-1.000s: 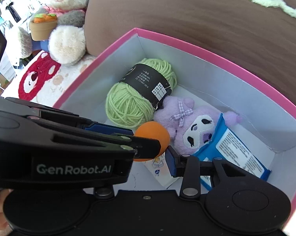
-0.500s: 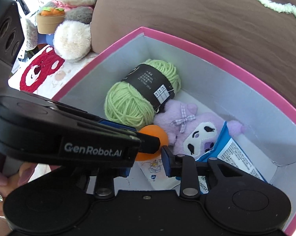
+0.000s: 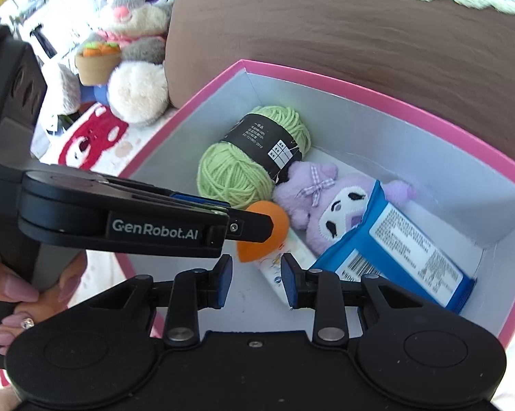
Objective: Organize objects
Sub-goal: 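Withdraw the open left tool up out of the pink box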
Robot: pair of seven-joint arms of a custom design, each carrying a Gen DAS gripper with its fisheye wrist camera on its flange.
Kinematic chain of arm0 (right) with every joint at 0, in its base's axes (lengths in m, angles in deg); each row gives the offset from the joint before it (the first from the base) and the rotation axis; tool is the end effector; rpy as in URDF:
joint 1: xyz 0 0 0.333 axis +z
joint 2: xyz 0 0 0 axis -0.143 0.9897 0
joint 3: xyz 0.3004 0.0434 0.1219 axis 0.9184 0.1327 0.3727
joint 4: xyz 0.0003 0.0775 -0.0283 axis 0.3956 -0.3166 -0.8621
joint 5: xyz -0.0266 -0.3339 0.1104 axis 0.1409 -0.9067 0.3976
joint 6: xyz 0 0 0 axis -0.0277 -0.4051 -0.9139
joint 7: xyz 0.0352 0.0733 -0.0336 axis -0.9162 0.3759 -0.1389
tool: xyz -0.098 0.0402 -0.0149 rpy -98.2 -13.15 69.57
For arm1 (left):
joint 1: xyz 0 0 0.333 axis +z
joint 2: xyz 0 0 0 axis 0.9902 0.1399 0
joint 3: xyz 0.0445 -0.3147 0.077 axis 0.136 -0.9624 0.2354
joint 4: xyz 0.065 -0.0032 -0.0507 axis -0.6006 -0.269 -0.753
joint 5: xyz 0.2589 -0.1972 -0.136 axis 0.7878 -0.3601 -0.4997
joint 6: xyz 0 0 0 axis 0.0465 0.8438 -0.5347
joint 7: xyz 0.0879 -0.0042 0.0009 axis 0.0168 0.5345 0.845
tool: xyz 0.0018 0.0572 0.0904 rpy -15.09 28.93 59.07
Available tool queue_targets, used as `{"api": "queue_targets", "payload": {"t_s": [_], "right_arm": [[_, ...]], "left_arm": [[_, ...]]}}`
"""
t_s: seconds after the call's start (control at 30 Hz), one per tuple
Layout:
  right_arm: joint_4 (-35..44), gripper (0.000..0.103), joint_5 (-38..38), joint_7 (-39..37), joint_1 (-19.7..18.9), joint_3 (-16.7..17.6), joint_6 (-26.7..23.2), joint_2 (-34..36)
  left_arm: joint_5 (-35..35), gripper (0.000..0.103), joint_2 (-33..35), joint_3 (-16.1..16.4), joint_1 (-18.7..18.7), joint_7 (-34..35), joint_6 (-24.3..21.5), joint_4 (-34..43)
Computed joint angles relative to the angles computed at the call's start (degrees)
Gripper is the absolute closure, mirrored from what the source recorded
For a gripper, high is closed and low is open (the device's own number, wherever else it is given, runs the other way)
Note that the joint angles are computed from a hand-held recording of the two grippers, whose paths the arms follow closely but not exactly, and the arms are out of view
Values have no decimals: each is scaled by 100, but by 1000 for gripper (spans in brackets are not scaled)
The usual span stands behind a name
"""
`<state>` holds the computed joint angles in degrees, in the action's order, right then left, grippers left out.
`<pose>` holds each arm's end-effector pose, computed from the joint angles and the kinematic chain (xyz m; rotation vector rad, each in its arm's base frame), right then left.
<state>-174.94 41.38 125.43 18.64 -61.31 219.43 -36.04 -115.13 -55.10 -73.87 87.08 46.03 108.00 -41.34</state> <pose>0.5992 0.3650 0.3939 -2.0273 1.4625 -0.1124 0.6079 -0.1440 0.3880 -1.9531 2.2070 -0.9958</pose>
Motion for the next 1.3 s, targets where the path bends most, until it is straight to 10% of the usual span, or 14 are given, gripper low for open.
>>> {"api": "queue_targets", "payload": {"t_s": [0.4,0.8,1.3], "right_arm": [[-984,67,-163,301,217,-128,447,-809],[-1805,66,-900,1115,430,-323,445,-1802],[-2639,65,-1318,1618,181,88,103,-2981]], "left_arm": [[76,65,-595,342,-152,-9,-469,-281],[-1377,62,-1814,822,-497,1428,-1386,-832],[-252,57,-3071,1645,-1408,838,-1954,-1393]]}}
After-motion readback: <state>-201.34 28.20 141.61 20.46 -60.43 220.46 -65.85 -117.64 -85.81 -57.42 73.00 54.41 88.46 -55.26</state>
